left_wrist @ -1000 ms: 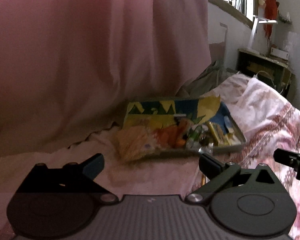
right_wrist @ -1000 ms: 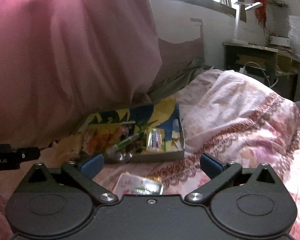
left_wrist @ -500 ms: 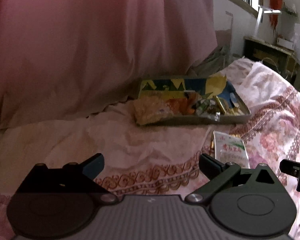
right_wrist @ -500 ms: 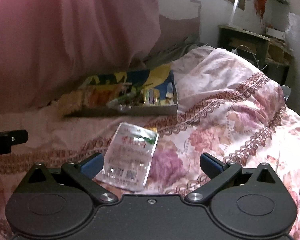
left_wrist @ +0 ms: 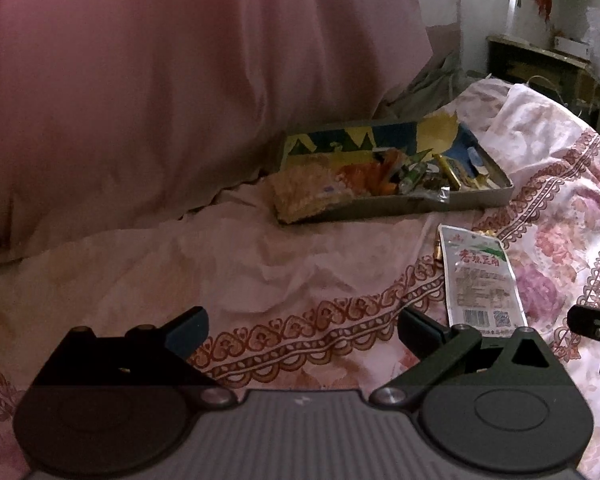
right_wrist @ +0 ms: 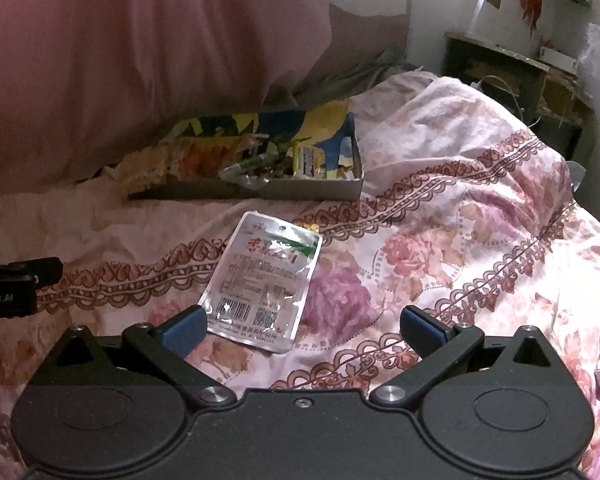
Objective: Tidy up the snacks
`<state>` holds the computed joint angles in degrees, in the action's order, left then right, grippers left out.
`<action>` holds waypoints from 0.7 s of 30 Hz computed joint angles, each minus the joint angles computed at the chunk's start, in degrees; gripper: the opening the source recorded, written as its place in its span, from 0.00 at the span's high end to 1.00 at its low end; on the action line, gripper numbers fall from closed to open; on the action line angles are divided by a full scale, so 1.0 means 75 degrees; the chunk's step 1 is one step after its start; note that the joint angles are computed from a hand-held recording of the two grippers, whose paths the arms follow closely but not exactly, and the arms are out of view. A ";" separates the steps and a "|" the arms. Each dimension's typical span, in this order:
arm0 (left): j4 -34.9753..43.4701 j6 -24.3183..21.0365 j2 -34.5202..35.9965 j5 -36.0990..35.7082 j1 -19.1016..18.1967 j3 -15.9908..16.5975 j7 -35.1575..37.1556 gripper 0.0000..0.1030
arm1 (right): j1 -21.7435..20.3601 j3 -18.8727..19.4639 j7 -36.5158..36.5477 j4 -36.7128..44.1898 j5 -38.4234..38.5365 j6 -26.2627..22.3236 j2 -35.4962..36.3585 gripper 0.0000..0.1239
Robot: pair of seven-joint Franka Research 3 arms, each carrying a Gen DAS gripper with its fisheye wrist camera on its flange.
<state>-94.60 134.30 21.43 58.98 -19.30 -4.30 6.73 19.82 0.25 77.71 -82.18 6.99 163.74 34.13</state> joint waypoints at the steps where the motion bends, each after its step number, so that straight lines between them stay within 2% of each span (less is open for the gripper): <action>1: 0.0005 0.0003 0.0008 -0.0046 0.0017 -0.0006 0.0021 0.00 | 0.0003 0.0002 -0.0017 0.0033 -0.0011 -0.0048 0.0021 0.17; 21: 0.0387 -0.0252 0.0314 -0.0811 0.0070 0.0035 0.0313 0.00 | -0.0041 0.0119 -0.0136 0.0505 0.0076 -0.0646 0.0280 0.17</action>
<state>-91.70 132.41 23.78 52.90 -18.78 -4.04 9.08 19.51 1.14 76.69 -78.40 7.56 158.89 36.23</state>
